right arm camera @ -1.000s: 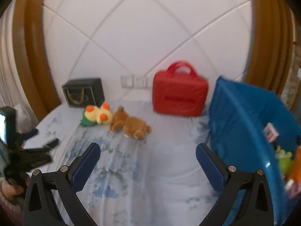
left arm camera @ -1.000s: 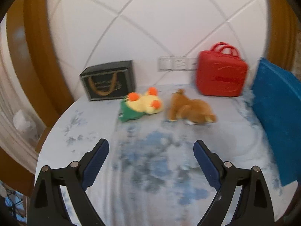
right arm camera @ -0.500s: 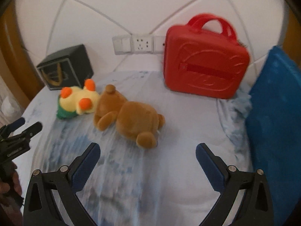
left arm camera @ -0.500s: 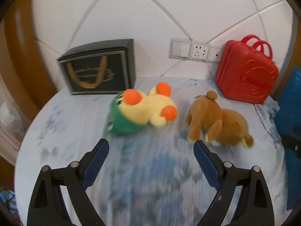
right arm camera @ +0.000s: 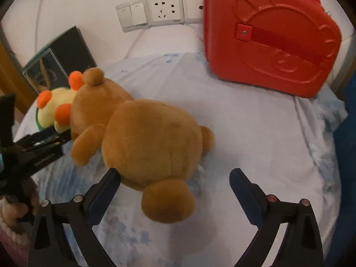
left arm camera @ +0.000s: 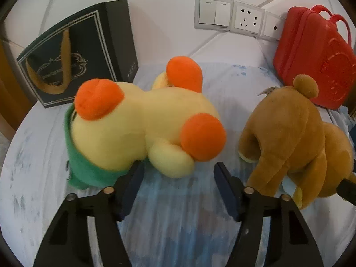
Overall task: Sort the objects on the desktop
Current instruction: 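Grasp the yellow duck plush with the left tool while the right tool grasps the brown teddy bear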
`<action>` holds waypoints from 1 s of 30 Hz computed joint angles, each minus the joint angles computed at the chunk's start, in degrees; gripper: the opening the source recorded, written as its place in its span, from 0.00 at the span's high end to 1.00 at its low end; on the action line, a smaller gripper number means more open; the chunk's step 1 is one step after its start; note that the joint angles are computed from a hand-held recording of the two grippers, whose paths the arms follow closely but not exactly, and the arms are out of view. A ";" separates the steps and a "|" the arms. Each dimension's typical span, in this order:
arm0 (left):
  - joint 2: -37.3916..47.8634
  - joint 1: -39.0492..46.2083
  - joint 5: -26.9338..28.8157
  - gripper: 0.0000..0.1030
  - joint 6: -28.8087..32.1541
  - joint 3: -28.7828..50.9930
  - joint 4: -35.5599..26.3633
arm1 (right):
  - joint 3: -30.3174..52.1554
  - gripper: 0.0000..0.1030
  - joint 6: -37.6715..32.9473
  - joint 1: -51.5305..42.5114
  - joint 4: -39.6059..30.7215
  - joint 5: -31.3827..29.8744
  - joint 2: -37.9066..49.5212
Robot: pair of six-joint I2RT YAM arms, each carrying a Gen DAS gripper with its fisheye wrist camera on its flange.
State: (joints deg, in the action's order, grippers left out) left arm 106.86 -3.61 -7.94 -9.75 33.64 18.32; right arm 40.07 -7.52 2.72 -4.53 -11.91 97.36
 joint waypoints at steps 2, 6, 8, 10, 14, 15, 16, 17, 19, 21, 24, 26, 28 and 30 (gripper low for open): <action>2.18 0.73 0.93 0.42 -0.18 1.33 0.16 | 0.64 0.03 -0.11 0.84 0.18 -0.29 0.69; 3.79 3.21 4.39 0.42 -1.07 1.55 2.56 | 0.33 0.00 -0.34 4.98 2.98 1.81 1.02; 3.24 3.74 5.15 0.42 -0.67 1.19 3.81 | 0.77 0.00 -0.73 8.26 4.91 6.80 1.66; 2.70 3.78 4.67 0.42 -0.01 1.34 4.28 | 2.33 0.00 -1.39 9.68 4.54 8.05 2.93; 2.46 3.08 3.64 0.42 0.75 3.32 3.66 | 5.91 0.00 -3.45 12.08 3.57 11.99 6.30; 2.36 2.93 3.64 0.42 0.91 3.93 3.45 | 7.33 0.00 -4.10 12.26 2.90 11.95 7.57; 2.40 2.67 3.02 0.43 1.07 4.61 3.10 | 8.32 0.00 -4.47 12.20 2.31 11.68 8.55; 2.63 2.51 2.56 0.49 1.35 5.36 3.14 | 9.05 0.00 -4.63 12.16 2.24 11.79 9.48; 3.54 3.06 3.41 0.72 1.61 7.62 1.78 | 10.18 0.00 -4.28 12.63 3.23 12.57 11.13; 4.66 5.18 7.38 0.82 1.31 9.92 0.04 | 10.68 0.00 -3.33 12.10 3.67 11.72 11.64; 4.98 6.21 8.19 0.94 0.79 11.71 -3.33 | 11.80 0.03 -2.26 11.64 3.78 10.73 12.77; 2.84 6.05 7.70 0.94 1.10 9.59 -2.78 | 12.01 0.05 -1.68 10.98 3.98 9.55 12.93; -0.36 5.29 6.31 0.94 0.89 7.57 -3.48 | 11.54 0.08 -1.07 10.12 4.01 8.21 12.35; -4.17 4.00 4.08 0.93 0.43 6.41 -5.58 | 10.42 0.09 -0.22 9.66 4.65 8.16 11.25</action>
